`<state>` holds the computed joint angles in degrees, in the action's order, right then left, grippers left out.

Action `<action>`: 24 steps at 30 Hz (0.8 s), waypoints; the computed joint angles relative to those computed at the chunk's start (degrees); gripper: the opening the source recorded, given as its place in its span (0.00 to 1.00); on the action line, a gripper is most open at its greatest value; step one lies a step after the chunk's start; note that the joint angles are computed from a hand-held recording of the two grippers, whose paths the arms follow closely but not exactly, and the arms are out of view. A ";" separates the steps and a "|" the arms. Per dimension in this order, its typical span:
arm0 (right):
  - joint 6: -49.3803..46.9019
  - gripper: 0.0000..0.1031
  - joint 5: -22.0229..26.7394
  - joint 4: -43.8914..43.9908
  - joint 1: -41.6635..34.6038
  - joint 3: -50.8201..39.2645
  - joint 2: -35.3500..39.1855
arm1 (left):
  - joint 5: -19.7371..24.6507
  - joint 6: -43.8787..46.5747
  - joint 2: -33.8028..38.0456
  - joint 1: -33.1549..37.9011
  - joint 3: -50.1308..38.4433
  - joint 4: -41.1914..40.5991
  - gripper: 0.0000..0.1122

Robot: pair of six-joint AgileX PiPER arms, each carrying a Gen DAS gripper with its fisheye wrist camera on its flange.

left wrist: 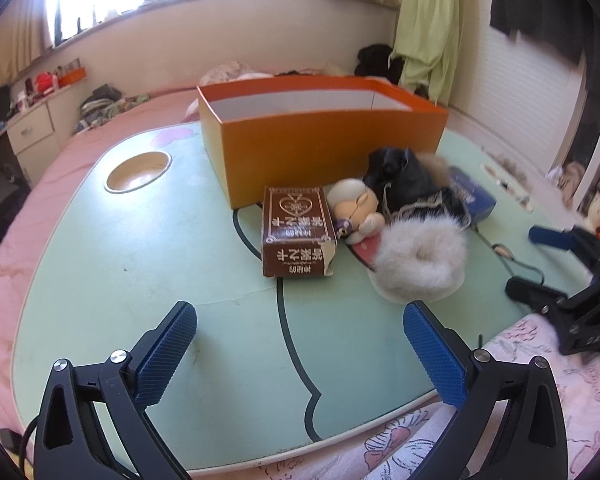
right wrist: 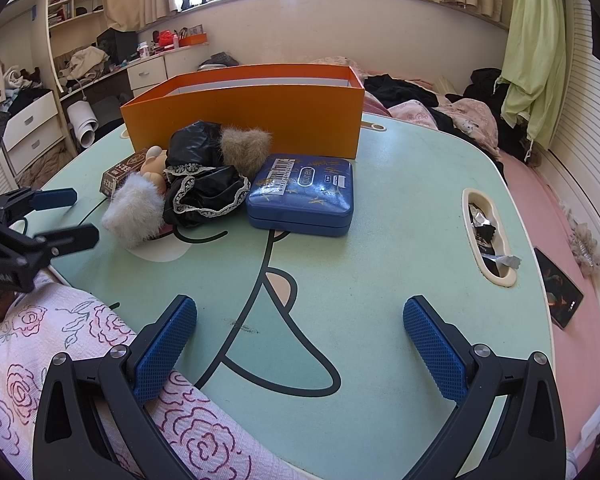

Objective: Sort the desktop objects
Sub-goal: 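Grasp the brown printed card box with the left gripper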

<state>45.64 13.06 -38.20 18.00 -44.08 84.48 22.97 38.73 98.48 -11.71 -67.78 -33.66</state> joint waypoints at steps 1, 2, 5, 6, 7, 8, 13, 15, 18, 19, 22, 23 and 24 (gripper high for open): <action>0.03 1.00 0.07 0.00 0.08 -0.07 0.01 | 0.40 1.45 0.04 0.38 -0.14 -1.53 0.92; 0.02 1.00 0.09 0.02 0.10 -0.10 0.01 | 0.95 2.76 0.16 0.77 -0.50 -2.98 0.92; 0.26 1.00 0.03 -0.19 0.12 -0.03 0.01 | 0.52 3.77 0.36 1.06 -1.88 -4.50 0.90; 0.26 1.00 0.03 -0.19 0.12 -0.03 0.01 | -0.10 3.65 0.49 1.15 -2.58 -4.74 0.88; 0.39 1.00 0.00 -0.33 0.12 0.00 0.01 | -0.27 3.56 0.79 1.32 -3.55 -5.03 0.86; 0.57 1.00 0.00 -0.49 0.14 0.04 0.01 | 0.56 3.28 1.53 1.66 -5.10 -5.20 0.86; 0.63 1.00 -0.07 -0.58 0.11 0.10 0.01 | 7.03 -7.99 7.81 1.15 -15.35 5.20 0.55; 0.67 1.00 -0.11 -0.62 0.10 0.15 0.01 | 8.16 -10.38 9.54 0.50 -17.58 7.75 0.52; 0.94 1.00 -0.18 -0.89 0.10 0.22 0.00 | 10.23 -11.29 11.47 0.47 -20.44 7.72 0.52; 0.85 1.00 -0.15 -0.75 0.12 0.12 0.06 | 10.55 -12.25 11.83 0.32 -21.08 8.33 0.52; 0.69 1.00 -0.08 -0.63 0.13 -0.01 0.10 | 10.49 -12.16 11.94 0.32 -21.42 7.65 0.54; 0.72 1.00 -0.13 -0.65 0.12 0.04 0.10 | 10.25 -13.80 12.13 -0.09 -21.74 9.75 0.54; 0.72 1.00 -0.13 -0.65 0.12 0.04 0.10 | 10.06 -16.09 12.47 -0.63 -22.19 12.69 0.54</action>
